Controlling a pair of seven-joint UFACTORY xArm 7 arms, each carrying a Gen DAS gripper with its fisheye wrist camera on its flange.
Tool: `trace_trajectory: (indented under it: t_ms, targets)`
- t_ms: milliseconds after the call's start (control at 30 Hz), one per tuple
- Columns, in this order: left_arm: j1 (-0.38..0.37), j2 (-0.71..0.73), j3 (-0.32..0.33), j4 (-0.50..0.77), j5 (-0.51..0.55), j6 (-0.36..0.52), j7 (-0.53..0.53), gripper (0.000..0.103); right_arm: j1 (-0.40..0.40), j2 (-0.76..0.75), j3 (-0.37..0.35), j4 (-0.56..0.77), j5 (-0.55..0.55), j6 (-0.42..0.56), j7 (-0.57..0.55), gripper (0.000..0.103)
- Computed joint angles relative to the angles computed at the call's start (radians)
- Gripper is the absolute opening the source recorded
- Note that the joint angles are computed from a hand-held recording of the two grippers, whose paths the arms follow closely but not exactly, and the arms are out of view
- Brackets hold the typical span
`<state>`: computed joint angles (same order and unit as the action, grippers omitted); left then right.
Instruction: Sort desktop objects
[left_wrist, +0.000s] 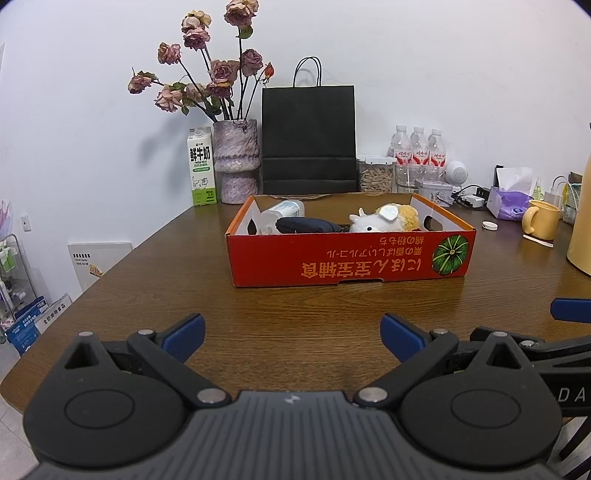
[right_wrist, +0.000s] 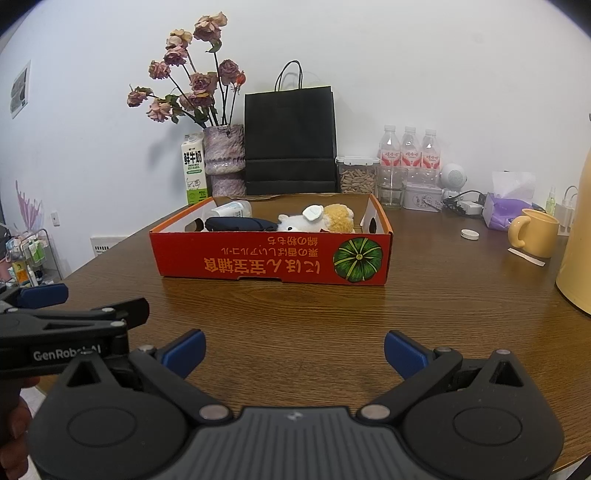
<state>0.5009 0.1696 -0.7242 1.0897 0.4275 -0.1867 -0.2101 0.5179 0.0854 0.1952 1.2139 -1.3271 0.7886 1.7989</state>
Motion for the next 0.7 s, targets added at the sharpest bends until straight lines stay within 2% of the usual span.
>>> trace_trajectory:
  t_ms: [700]
  targets:
    - [-0.005, -0.002, 0.009, 0.003, 0.020, -0.001, -0.018, 0.103, 0.000, -0.002, 0.001, 0.002, 0.004, 0.005, -0.007, 0.103]
